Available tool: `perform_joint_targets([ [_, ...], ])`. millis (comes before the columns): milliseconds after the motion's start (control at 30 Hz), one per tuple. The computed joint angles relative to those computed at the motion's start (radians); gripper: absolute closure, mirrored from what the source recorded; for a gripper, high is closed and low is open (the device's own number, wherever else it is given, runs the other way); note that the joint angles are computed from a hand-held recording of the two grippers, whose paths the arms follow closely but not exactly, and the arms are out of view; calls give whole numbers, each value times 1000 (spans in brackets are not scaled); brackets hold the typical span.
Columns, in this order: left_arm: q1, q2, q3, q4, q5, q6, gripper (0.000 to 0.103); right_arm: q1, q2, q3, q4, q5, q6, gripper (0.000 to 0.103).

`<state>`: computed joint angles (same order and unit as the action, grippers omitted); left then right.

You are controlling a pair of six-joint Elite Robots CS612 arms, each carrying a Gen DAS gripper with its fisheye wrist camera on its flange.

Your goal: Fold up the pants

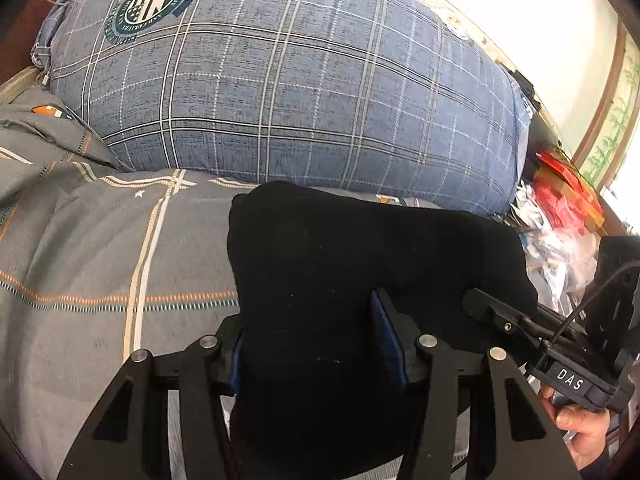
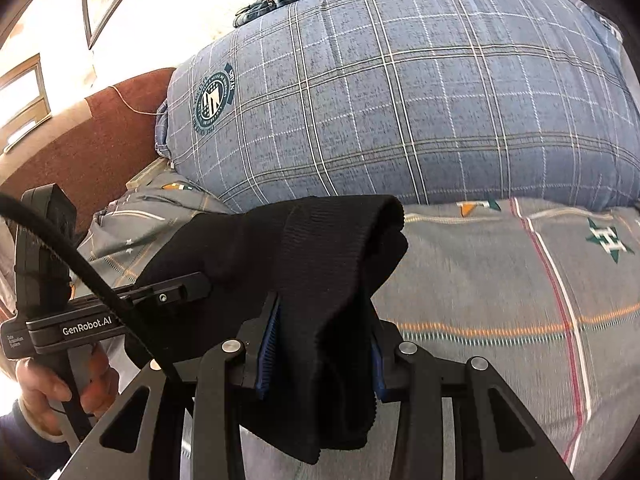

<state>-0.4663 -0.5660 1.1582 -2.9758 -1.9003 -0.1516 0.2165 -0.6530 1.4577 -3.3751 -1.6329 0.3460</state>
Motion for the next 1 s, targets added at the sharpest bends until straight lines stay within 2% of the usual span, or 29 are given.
perform_joint_targets([
  [400,8,108,-213,116,29,-14,51,-32,85,-172,107,36,-4,62],
  [733,9,186,-333,213,41,-20,51,-50,143,-255,184,67,38,62],
  [800,9,200,-351,243,46,-22,51,-53,155,-269,225,71,44,59],
  [833,8,204,-357,255,54,-22,51,-52,161,-276,248,57,44,54],
  [900,8,211,-359,250,68,-21,44,-53,168,-272,227,48,53,50],
  [933,7,213,-356,239,75,-21,42,-53,167,-268,222,42,57,44],
  [1000,5,213,-352,227,105,-22,29,-53,163,-260,221,24,49,37],
])
